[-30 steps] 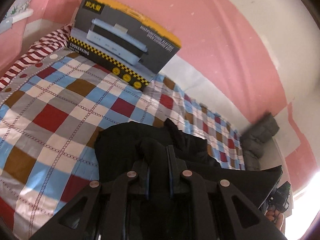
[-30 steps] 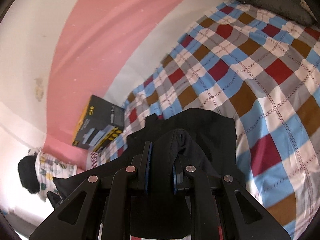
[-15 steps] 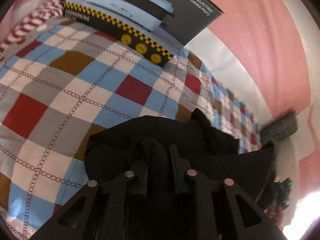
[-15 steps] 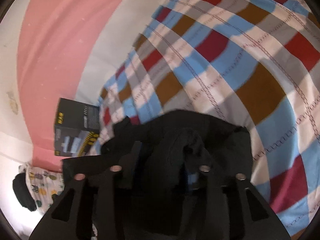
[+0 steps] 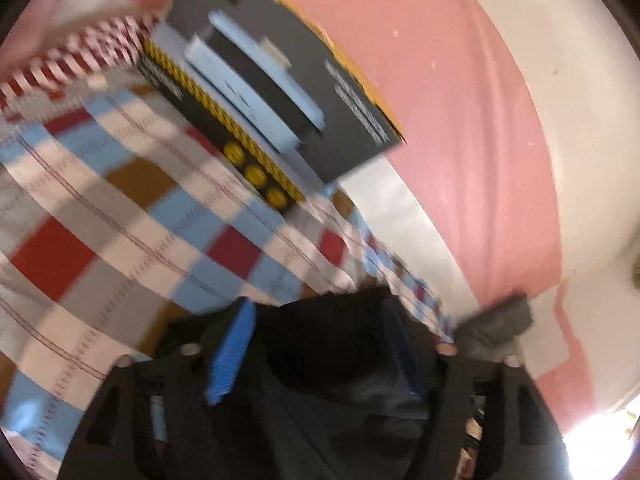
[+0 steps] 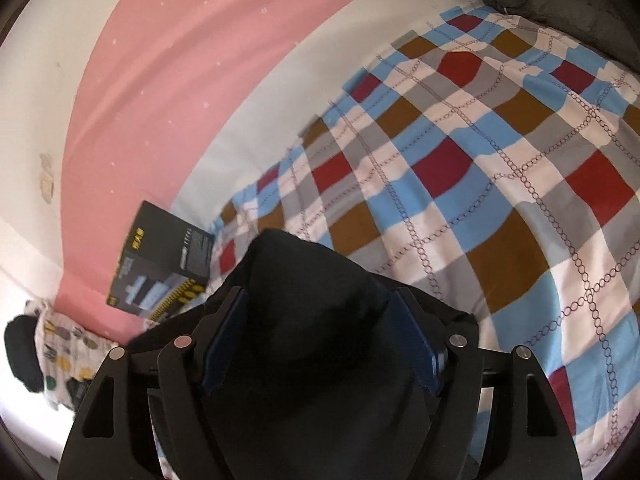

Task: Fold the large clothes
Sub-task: 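Lift the held hem with both grippers and fold it toward the collar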

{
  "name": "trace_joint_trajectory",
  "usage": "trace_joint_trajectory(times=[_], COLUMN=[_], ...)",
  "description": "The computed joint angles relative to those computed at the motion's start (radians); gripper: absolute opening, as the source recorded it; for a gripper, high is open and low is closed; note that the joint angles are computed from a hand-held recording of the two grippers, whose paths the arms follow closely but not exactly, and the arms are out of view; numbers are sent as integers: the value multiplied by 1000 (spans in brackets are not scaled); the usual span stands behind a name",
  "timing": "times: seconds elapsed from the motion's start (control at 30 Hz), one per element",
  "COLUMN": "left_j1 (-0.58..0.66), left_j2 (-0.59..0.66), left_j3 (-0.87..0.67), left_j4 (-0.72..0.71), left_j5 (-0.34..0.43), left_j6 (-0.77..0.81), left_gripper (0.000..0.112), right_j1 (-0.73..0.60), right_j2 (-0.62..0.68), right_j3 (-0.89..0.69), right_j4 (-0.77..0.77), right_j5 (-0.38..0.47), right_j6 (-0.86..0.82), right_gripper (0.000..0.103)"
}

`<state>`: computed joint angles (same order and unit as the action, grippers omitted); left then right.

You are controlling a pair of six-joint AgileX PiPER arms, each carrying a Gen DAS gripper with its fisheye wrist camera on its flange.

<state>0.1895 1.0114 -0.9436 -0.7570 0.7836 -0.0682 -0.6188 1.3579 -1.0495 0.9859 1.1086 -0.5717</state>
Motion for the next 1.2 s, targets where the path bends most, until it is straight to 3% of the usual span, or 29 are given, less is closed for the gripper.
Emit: trace_joint_trajectory(times=[0.1,0.2,0.3,0.43,0.53,0.7,0.77,0.8,0.83,0.9,1.03,1.2], left_j1=[-82,-148,-203,-254,-276,-322,-330,-342,-358,-400,-460,-485], left_j2=[66,154,205,253,311,341,355,360,368,390,458,473], left_j3=[-58,-62,-36,-34,-69,-87,-87,-86,-90,-107,-119,-145], left_j4=[193,232,261,358,427,466,467,497,548,695,896,977], left_j5=[23,31,-7,-81,-99,-126,-135,-148,-156,-161,-187,-145], left_j6=[-98,-75,-92,-181,-261,-278,-274,-297,-332,-447,-619,-676], left_gripper=[75,75,75,75,75,75,72,55,42,35,36,36], right_j1=[27,42,-38,-129,-49,273,324,340,345,370,399,427], right_j2=[21,43,42,-16,-14,70,129,160,176,185,246,221], right_j3=[10,8,35,76,42,-64,-103,-126,-132,-133,-141,-138], right_j4=[-13,-1,111,147,17,-312,-375,-406,-413,-458,-525,-632], right_j5=[-28,-42,-15,-60,-65,-183,-217,-233,-245,-296,-345,-349], right_j6=[-14,-35,-105,-146,-140,54,149,209,230,261,323,416], right_gripper=[73,73,73,74,74,73,48,23,20,19,22,32])
